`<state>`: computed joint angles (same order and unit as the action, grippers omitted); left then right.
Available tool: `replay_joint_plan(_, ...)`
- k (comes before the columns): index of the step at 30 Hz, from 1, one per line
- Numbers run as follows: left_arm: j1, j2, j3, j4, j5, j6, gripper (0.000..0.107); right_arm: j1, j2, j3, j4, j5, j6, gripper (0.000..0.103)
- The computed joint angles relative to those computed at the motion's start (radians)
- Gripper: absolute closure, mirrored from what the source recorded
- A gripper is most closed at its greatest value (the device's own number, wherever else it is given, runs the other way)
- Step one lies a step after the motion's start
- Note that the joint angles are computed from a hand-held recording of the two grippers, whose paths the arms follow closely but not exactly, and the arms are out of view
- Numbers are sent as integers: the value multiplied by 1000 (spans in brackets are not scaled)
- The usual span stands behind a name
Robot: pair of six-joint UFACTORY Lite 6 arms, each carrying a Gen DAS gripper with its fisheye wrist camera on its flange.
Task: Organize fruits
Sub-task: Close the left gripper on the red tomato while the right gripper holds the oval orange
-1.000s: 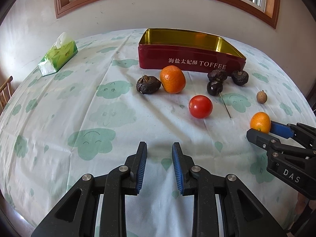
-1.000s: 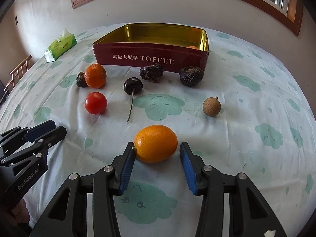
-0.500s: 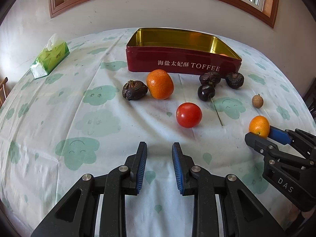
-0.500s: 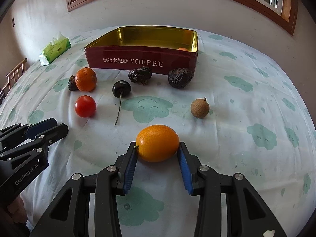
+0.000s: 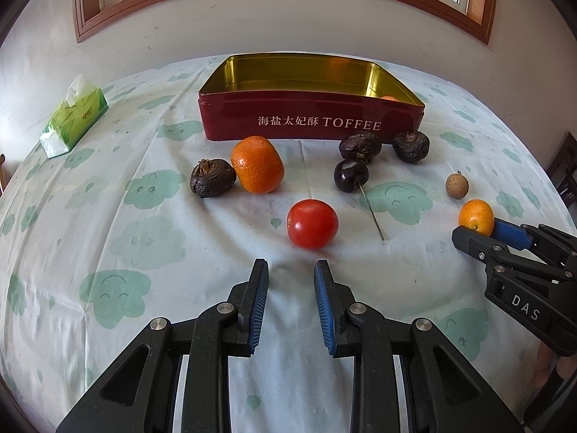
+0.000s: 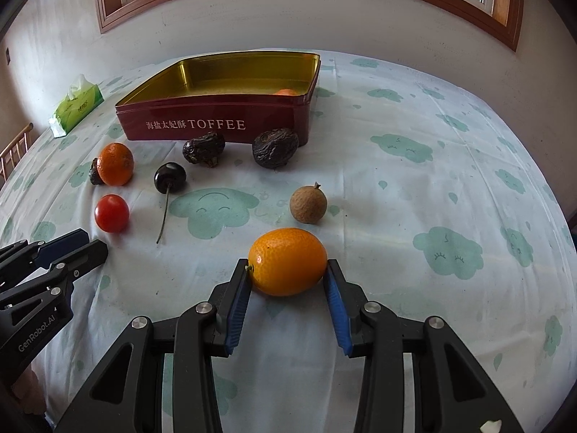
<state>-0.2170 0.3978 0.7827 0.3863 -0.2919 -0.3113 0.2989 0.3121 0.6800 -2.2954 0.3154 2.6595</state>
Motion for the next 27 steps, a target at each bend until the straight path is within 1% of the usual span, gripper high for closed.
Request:
replay_joint_plan(3, -19, 11, 16, -20, 7, 9, 79, -14, -9, -15, -46, 2, 39, 65)
replay_joint_plan(5, -29, 17, 26, -14, 10, -2, 79, -11, -11, -20, -52, 9, 43, 65)
replay_joint_plan(11, -62, 37, 52, -97, 18, 65, 79, -14, -14, -28, -83, 14, 74, 65)
replay_joint_plan(18, -61, 93, 132, -137, 34, 91, 79, -10, -17, -35, -96, 22, 91, 65)
replay_joint_plan(22, -50, 120, 172, -103, 44, 57, 79, -11, -16, -34, -93, 21, 87, 65)
replay_joint_plan(27, -33, 128, 177, -16, 26, -13, 80, -11, -16, -36, -99, 24, 93, 65)
